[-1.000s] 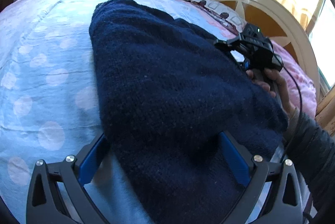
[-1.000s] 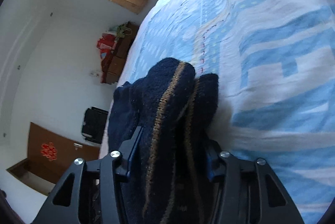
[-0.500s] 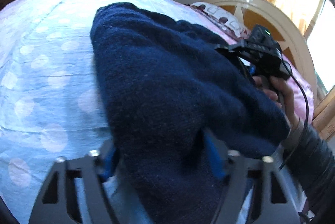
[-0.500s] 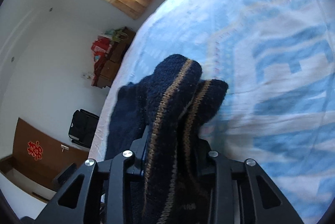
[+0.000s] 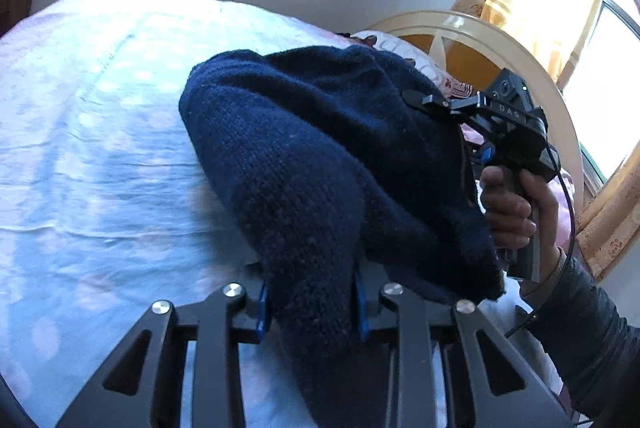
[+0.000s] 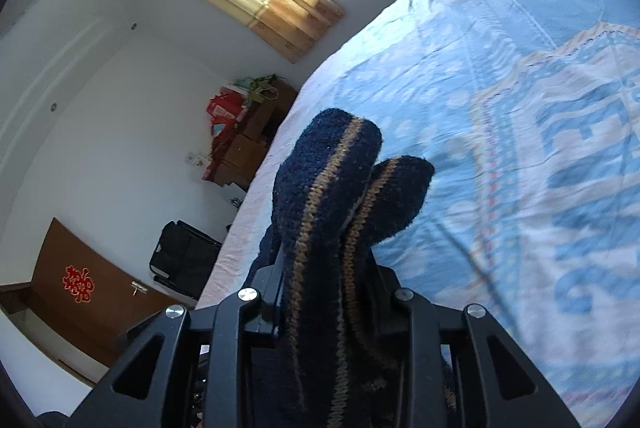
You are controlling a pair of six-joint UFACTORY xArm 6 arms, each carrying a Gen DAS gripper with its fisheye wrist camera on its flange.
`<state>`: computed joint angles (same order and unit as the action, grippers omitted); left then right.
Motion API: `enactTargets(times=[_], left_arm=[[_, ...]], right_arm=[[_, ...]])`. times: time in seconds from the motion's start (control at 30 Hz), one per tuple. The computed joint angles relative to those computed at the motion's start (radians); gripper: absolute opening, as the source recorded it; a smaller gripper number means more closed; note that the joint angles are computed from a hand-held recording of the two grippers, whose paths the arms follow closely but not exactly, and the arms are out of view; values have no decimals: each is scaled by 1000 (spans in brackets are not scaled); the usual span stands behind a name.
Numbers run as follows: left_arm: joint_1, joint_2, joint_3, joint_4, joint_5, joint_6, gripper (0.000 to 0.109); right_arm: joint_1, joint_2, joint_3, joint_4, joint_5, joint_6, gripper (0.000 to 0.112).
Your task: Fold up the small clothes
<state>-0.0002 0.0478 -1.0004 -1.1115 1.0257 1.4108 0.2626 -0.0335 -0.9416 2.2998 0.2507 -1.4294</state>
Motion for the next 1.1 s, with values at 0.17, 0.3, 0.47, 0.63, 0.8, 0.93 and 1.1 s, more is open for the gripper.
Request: enactTargets(times=[0.17, 0.3, 0.47, 0.63, 0.8, 0.93, 1.1], left_arm=[[90, -47, 8, 23, 44, 17, 32], [169, -73, 14, 23, 70, 42, 32], [244, -90, 12, 29, 99, 54, 32], [304, -119, 40, 20, 89, 62, 32], [357, -122, 45, 22, 77, 49, 32], [386, -131, 57, 17, 64, 41, 32], [412, -139, 76, 9, 43, 43, 32]], right_arm=[[72, 7, -40, 61, -29, -34, 31], [137, 50, -108, 102, -49, -57, 31], [204, 127, -209, 124, -62, -55, 31], [276, 240, -344, 30, -78, 51, 31], [321, 363, -481, -78, -80, 172, 31], [353, 453, -583, -184, -88, 284, 31], [386, 555, -697, -378, -91, 480, 31]])
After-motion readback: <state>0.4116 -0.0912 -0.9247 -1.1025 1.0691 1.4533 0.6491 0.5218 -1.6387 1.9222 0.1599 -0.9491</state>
